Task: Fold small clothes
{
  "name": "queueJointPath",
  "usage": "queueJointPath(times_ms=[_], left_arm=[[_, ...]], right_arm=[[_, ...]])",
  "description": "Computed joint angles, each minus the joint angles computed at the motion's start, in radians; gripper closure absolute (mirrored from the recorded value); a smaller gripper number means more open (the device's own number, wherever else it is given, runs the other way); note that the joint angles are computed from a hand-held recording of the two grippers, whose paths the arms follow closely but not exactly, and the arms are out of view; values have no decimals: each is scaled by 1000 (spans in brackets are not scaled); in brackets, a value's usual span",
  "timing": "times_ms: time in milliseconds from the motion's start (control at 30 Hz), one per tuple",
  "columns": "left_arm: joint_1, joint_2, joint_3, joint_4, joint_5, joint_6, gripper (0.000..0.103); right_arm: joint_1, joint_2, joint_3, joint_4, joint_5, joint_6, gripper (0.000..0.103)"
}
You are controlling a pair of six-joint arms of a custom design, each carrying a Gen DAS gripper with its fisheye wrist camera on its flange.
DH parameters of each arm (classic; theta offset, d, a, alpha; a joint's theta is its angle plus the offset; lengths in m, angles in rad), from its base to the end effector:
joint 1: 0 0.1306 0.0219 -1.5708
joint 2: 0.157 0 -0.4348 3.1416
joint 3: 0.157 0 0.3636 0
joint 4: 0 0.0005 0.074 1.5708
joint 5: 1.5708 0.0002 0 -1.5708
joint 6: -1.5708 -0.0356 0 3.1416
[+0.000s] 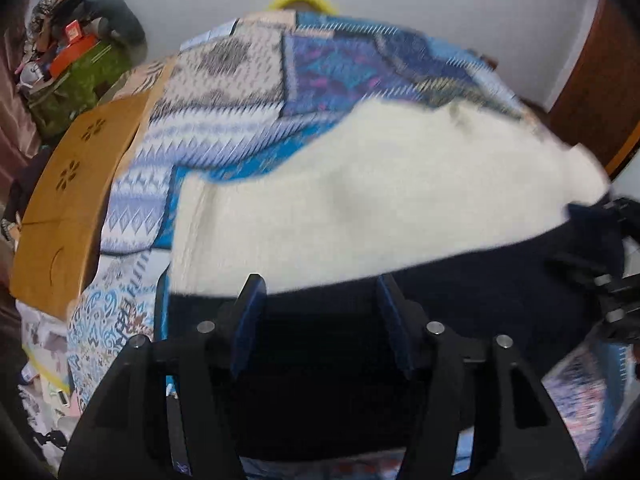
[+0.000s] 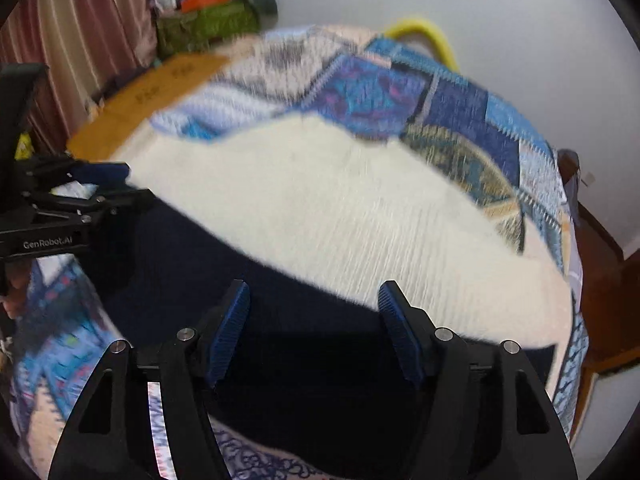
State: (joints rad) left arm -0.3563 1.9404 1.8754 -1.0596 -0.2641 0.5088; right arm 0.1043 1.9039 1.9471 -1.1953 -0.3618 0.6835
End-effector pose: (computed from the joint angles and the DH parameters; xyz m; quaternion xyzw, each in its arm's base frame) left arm 0.6121 -0.2184 0.3850 -0.1027 0.9617 0.0246 0.2529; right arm 0.6286 0.0780 0.4318 -0.4038 0.8742 0.1103 0.2462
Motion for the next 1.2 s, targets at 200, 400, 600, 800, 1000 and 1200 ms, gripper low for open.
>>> queueJointPath(times_ms=[200, 400, 600, 800, 1000, 1200], left_arm=[[27, -76, -129, 69, -14, -13, 42], [55, -147, -247, 78, -28, 42, 42], [85, -235, -368, 120, 7, 163, 42], [69, -318, -423, 124, -19, 313, 37], [35, -366, -489, 231, 114, 420, 26], [18, -349, -518, 323, 295, 517, 26]], right_arm=[[-51, -13, -14, -15, -46, 35, 40], [-123, 5, 16, -37, -3, -12, 39], [-180, 10, 40, -65, -4, -77, 39], [-167, -54, -6, -9, -1, -88, 39], [-121, -104, -36, 19, -76, -82, 35], [-47, -103, -97, 70, -21, -41, 35]])
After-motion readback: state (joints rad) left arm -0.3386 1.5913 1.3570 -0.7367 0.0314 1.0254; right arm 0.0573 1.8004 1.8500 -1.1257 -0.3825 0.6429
